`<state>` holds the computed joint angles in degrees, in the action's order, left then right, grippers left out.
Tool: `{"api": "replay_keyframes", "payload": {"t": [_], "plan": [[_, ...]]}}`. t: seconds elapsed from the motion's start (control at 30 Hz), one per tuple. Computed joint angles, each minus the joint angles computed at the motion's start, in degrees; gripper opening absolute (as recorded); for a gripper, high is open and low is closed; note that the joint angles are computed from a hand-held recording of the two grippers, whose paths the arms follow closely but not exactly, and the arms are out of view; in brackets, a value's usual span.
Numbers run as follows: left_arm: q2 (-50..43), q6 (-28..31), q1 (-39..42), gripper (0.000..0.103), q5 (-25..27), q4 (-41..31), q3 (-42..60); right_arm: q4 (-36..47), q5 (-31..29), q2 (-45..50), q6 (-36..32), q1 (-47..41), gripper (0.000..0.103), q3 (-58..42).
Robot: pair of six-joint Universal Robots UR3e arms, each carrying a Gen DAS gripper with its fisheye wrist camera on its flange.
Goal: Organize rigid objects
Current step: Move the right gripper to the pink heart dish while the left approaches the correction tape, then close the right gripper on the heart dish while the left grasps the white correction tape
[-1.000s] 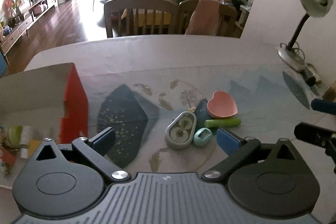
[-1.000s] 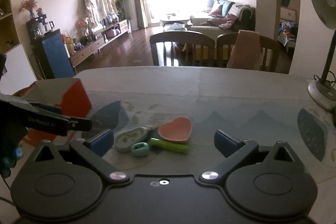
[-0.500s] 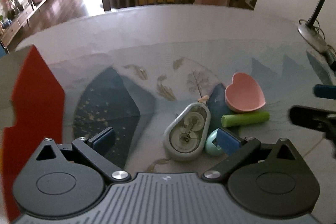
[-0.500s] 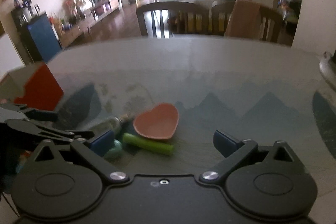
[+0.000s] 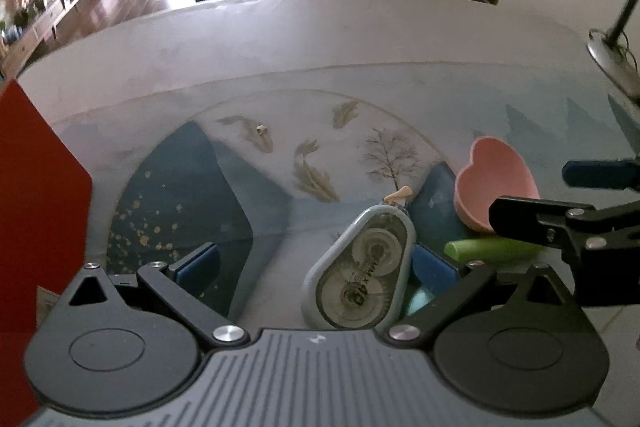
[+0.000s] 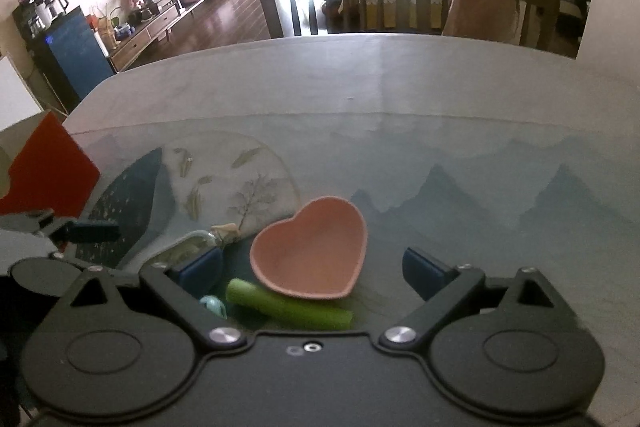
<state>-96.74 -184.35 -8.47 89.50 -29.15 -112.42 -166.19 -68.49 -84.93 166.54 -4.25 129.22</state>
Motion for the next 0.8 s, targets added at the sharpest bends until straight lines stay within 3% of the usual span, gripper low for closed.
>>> {"api": "replay_keyframes", "payload": {"t": [0.27,0.53,0.63,0.7,0.77,0.8], "plan": [[-2.13,2.61,-0.90,0.103,1.94,4.03,-1.72,-0.22,-1.66,5.90,2.37,2.11,0.097,-5.16],[-2.11,1.33,-1.27,0.102,3.39,7.32,-3.66,-0.45,-4.30,9.93,3.29,5.06,0.096,-7.79],[-1.68,0.99,-0.88,0.093,3.45,8.59,-4.61,-0.66,-5.83,10.67,3.27,6.02,0.092,-8.17],[-1.27,0.91,-0.86,0.081,3.61,9.04,-4.85,-1.50,-6.32,10.69,3.53,6.11,0.090,-7.79],[-0.84,0.95,-0.82,0.063,3.59,8.85,-4.74,-2.06,-6.54,10.54,3.71,6.09,0.081,-7.46],[-0.47,0.95,-0.73,0.059,3.55,8.50,-4.70,-2.17,-6.62,10.36,3.75,6.06,0.079,-7.31]]}}
